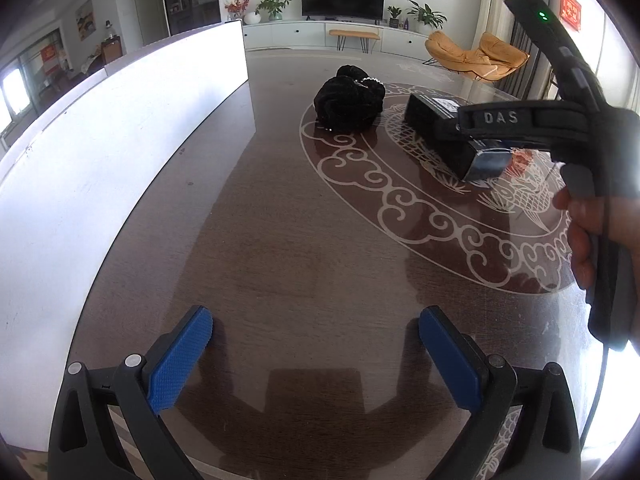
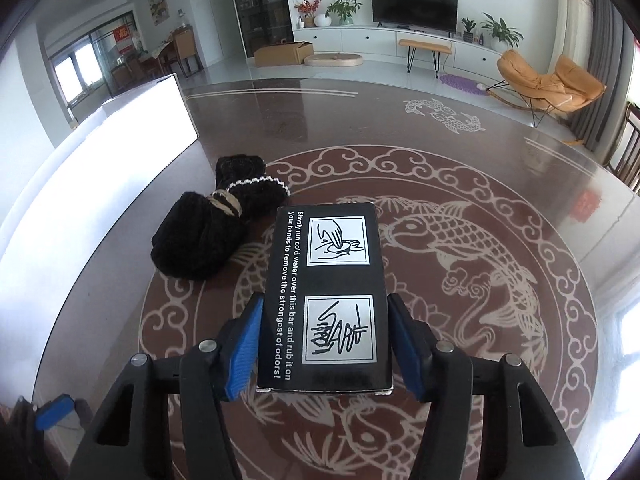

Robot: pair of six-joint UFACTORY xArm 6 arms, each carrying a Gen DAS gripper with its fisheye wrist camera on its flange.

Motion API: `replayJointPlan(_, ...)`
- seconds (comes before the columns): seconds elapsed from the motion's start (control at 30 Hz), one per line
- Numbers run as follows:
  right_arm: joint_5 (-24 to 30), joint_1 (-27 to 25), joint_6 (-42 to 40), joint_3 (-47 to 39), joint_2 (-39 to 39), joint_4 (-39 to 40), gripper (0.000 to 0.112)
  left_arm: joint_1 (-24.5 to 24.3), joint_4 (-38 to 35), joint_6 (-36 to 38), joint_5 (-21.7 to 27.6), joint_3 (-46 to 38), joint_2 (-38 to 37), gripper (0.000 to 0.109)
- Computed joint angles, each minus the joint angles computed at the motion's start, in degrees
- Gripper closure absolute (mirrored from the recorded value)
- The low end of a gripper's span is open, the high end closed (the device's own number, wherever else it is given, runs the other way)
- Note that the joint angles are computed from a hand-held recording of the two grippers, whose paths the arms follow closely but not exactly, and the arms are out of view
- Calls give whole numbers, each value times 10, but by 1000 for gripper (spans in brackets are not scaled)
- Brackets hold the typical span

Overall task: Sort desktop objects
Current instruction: 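Grasp the black soap box with the right gripper and lift it, then grasp the black plush with beaded necklace with the left gripper while the right holds the box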

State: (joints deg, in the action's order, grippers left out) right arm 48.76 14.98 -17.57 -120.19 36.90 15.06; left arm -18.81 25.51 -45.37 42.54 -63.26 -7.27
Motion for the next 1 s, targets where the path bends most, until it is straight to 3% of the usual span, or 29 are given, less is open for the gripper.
replayJointPlan(0.1,-62,-12,-50,169,-108,23,53,0,1,-1,0,0,1,6)
replayJointPlan(0.2,-104,-24,-90,283,-186,39,52,0,2,-2,0,0,1,6)
replayJointPlan(0.33,-126,-31,-108,323,-209,38,40,0,3,-2,0,-1,2,6)
replayJointPlan(0.4,-120,-33,-118,316,-201,46,40,1,-3,4,1,-2,3,6)
replayJointPlan(0.53,-116,-34,-143,319,-199,73,37,21,-64,96,11,-52,44,6)
replayJointPlan(0.67,-103,-34,-139,307,-190,67,18,56,-135,198,72,-215,167,6)
replayJointPlan(0.77,-110,-26,-119,309,-188,27,15,73,-156,232,125,-372,279,6)
replayJointPlan(0.93,-106,-27,-124,307,-187,31,14,80,-154,235,202,-647,463,6)
replayJointPlan(1.0,-105,-28,-125,306,-186,32,14,78,-150,248,197,-698,500,6)
